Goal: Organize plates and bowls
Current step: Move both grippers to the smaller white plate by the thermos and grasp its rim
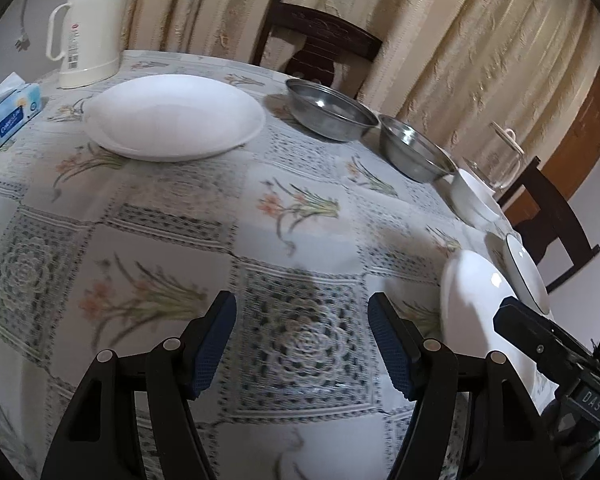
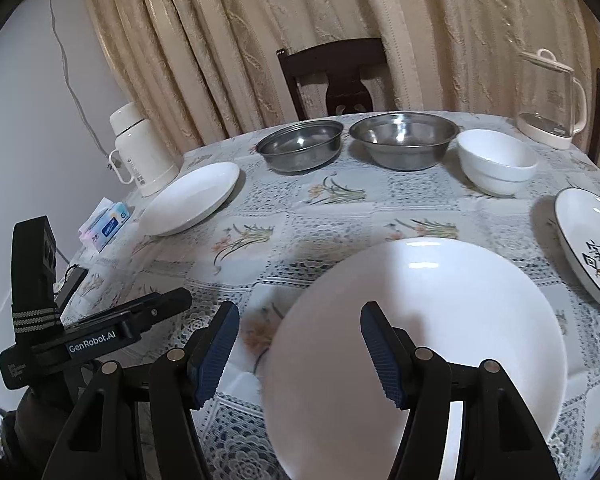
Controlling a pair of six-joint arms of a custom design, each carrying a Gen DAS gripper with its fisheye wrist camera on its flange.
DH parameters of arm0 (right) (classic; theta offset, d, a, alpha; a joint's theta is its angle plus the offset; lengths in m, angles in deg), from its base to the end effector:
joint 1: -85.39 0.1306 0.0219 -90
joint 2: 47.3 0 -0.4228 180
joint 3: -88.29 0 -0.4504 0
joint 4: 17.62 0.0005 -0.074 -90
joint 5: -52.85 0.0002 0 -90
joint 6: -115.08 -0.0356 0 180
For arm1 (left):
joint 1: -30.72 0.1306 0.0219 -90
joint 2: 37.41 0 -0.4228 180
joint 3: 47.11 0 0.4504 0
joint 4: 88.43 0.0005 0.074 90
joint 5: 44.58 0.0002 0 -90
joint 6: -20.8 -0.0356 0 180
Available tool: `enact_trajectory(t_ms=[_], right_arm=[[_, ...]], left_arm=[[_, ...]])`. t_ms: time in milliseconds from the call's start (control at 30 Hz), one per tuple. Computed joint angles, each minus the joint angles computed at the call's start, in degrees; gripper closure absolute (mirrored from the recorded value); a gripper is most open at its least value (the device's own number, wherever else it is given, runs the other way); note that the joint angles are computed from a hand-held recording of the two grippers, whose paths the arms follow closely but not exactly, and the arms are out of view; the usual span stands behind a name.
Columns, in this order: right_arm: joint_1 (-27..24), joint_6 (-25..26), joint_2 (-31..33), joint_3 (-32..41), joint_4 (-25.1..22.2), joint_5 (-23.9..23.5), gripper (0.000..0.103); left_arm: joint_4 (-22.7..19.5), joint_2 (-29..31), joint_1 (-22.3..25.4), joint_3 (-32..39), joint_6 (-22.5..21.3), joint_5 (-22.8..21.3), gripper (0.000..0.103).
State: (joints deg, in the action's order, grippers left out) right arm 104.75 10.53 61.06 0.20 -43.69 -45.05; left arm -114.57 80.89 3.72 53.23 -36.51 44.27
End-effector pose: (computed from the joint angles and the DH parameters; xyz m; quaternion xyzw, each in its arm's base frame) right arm 0.6282 0.2254 0.3303 -0.0660 0.9112 0.1774 0.3658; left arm 0.6500 -0.3309 0.2876 -0.0496 0.9195 -0.1860 0.3428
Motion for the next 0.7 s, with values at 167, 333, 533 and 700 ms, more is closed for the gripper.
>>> enact_trajectory(t_ms=[167,333,533,700], right_arm=[[0.8,0.36,1.39,2.28,-1.02,-0.22,0.037],[1.64,0.0,3.23,4.71,-2.25,0.32,0.037],[2.47,-2.55,6.38,9.06,-5.36,-0.59,0.037],[3.27,-3.84,9.37,13.81,-8.69,-0.24,0.037]], left_arm=[[-0.26,-0.39,1.29,-0.32,-0.02,-0.3,0.034],[-1.06,-0.46,2.86,-0.26,0.09,0.37,0.034],[-2.2,-0.64,5.36,-0.04,0.48,0.16,0.034],[-2.71,-0.62,7.78,0.38,1.67,-0.07,0.034]])
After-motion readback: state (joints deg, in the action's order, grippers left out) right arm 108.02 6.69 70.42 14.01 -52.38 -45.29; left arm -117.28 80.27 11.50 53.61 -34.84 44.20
